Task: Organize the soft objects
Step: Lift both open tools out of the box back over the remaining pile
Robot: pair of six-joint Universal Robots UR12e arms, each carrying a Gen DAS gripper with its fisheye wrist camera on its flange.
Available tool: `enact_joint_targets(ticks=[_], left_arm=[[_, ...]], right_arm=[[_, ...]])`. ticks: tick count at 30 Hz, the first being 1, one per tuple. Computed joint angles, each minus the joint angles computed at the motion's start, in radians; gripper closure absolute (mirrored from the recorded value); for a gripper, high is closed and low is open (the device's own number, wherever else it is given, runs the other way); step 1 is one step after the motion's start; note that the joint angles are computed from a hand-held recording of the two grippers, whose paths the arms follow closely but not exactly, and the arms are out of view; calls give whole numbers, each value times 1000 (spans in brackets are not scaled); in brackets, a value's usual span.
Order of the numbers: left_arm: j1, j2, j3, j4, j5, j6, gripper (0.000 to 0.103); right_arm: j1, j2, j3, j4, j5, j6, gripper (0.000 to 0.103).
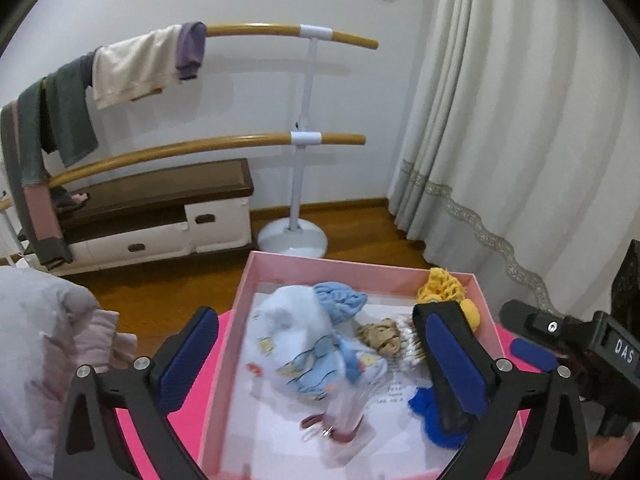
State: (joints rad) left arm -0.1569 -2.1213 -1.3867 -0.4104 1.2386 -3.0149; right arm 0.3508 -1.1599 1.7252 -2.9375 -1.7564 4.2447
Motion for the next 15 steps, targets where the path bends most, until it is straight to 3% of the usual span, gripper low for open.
enact_joint_targets(ticks=[5, 15], left_arm=[[8, 55, -98, 70, 20, 16, 0], [65, 195, -285, 143, -41, 33, 0]], right_arm=[[37, -18, -23, 86, -82, -21, 0], [137, -51, -81, 293, -290, -67, 0]])
